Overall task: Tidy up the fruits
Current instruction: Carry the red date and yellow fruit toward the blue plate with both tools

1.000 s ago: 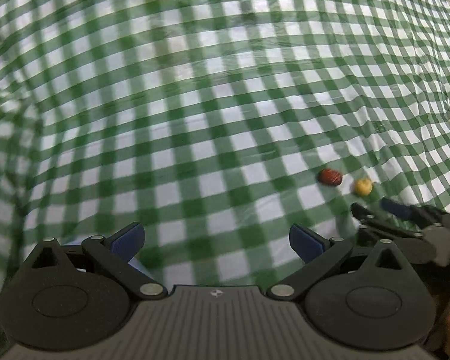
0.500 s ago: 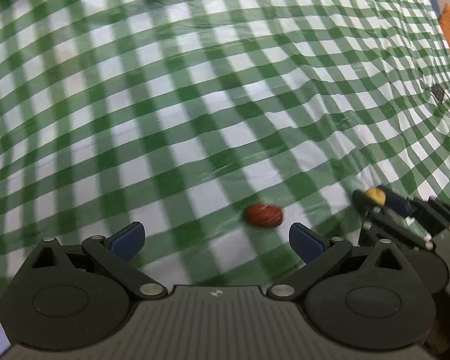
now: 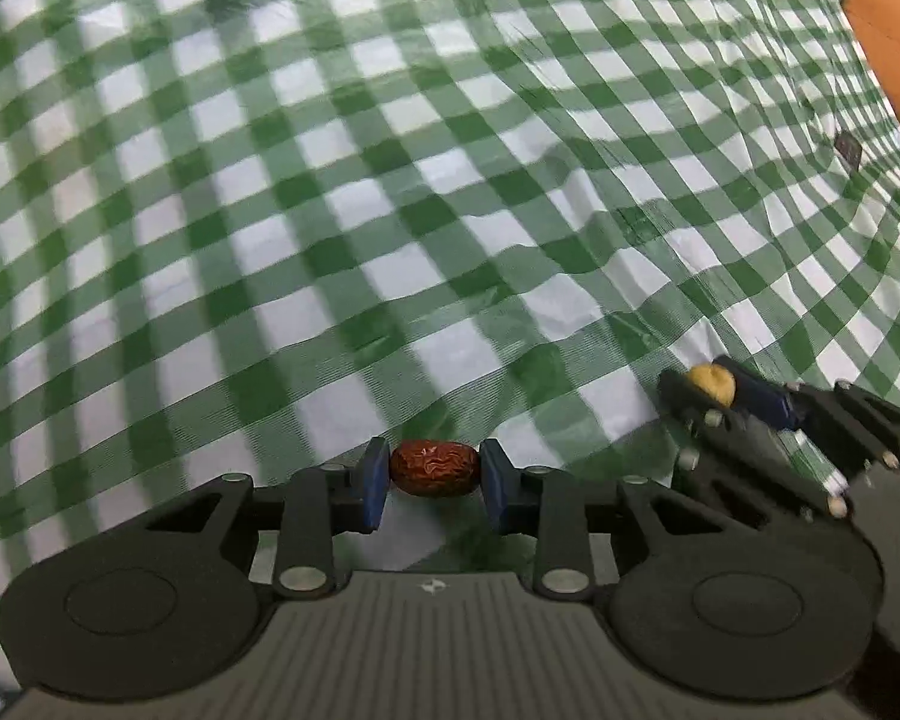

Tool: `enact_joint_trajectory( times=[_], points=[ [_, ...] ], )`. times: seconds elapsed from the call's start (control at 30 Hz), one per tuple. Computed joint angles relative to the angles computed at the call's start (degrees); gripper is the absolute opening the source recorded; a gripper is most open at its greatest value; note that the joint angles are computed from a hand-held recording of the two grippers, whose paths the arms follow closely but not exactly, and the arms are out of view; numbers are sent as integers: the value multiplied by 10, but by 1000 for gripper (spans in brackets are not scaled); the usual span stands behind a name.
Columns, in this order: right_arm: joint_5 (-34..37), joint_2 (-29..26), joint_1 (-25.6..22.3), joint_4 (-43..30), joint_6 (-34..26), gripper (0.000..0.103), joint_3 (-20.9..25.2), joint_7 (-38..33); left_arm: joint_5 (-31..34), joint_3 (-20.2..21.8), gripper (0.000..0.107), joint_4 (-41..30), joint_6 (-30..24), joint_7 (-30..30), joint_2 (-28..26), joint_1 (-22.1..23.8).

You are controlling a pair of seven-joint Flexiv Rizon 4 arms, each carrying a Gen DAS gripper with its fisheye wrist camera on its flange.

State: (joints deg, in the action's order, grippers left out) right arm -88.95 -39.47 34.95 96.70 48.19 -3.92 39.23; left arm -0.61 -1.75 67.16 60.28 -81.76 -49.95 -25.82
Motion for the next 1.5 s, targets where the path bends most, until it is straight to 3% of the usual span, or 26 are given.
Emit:
enact_joint_trajectory(
  times=[0.1,0.3,0.57,0.83,1.13,1.5],
  points=[
    [-9,5,12,6,-27,27,-1,8,0,2,35,88,35,-10,67,15],
    [24,36,36,13,-63,27,23,-50,30,38,35,272,67,-53,231,37],
    [-20,106,63,40,10,27,82,-54,112,70,35,449,58,-139,419,82],
    [11,89,132,-13,53,28,105,-146,91,58,35,591,71,-125,556,137],
    [62,61,197,-66,65,27,84,-267,24,41,35,689,132,-76,629,179],
    [87,67,218,-63,56,27,76,-293,-38,26,35,715,160,-40,636,192]
  ],
)
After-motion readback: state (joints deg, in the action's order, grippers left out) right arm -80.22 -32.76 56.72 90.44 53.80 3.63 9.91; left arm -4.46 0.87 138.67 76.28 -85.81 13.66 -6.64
